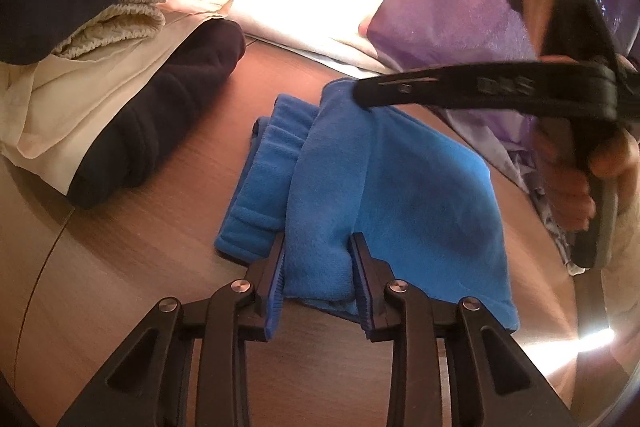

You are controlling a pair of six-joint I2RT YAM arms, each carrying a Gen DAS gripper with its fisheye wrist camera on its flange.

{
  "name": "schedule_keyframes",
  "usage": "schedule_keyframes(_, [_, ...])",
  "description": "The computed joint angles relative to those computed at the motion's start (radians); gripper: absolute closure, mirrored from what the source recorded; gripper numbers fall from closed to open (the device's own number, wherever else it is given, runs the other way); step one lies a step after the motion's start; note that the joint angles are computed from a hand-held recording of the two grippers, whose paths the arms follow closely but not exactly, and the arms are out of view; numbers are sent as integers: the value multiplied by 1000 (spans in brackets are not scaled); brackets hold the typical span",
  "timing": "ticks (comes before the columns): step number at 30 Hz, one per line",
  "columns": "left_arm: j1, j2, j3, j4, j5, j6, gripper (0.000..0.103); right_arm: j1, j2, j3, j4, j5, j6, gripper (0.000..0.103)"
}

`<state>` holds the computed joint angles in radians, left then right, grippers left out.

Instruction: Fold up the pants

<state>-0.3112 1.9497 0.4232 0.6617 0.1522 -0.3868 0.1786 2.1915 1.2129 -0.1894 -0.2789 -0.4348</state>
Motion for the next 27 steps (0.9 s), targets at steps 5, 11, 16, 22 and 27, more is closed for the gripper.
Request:
schedule_keyframes(5, [0,0,-8,5,0,5,72,11,73,54,5,18,33,81])
schedule_keyframes(11, [3,-24,1,-52,1,17,60,0,82,42,39,0,93,81])
schedule_keyframes(16, [10,-166,-79,-84,-34,68,52,-3,-18,-127,234,27,214,64])
schedule_keyframes(22, [20,-432,-183,-202,-48,119,50,19,-289,-474,475,136,351,54])
schedule_keyframes(27, [44,-704,-241,-388,-15,197,45,65,-550,-763,617,288,495,40])
